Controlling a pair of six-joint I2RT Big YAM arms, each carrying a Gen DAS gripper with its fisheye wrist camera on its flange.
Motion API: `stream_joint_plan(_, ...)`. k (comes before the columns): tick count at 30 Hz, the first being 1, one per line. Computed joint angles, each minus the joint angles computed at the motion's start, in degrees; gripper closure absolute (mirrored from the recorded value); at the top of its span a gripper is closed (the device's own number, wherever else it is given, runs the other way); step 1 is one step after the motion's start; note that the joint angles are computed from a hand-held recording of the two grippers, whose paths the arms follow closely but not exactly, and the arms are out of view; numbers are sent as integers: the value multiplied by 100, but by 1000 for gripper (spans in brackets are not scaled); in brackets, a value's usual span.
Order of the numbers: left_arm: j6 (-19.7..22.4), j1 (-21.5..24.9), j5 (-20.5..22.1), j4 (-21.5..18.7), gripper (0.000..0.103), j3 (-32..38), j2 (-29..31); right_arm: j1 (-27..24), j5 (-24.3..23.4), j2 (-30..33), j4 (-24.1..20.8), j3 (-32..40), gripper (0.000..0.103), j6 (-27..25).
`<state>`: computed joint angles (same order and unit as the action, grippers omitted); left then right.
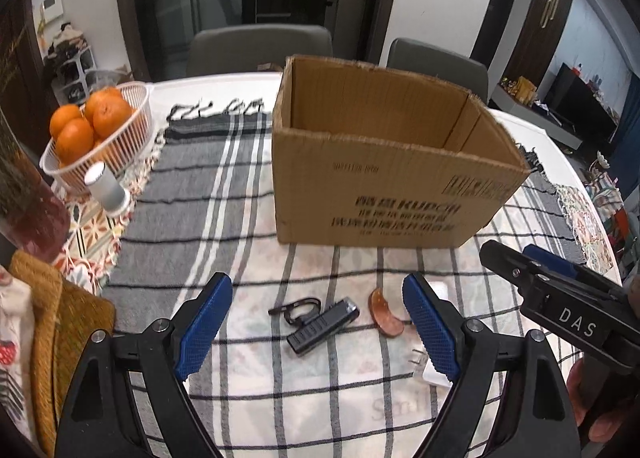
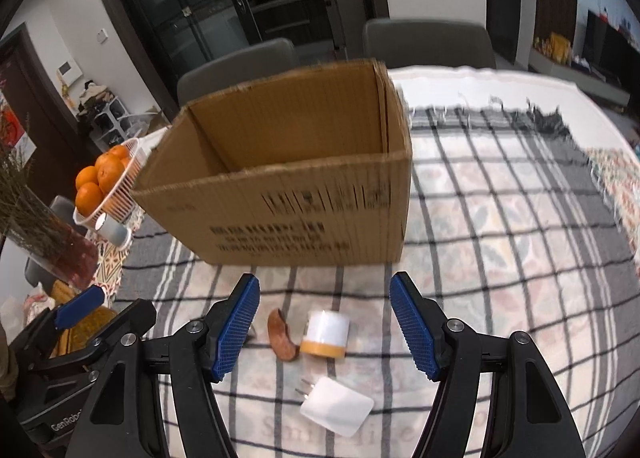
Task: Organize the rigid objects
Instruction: 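Withdraw both grippers from the box toward the flashlight and jar, then grasp the black flashlight with the left gripper while the right gripper grasps the white-orange jar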
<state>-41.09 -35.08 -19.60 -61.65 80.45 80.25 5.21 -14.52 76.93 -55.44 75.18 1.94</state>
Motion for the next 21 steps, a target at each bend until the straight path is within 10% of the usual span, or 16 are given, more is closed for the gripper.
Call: stream_joint_plan(21,-889,275,1058,-178,15,-96,605,-172,-587,734,-473,-178,34,607)
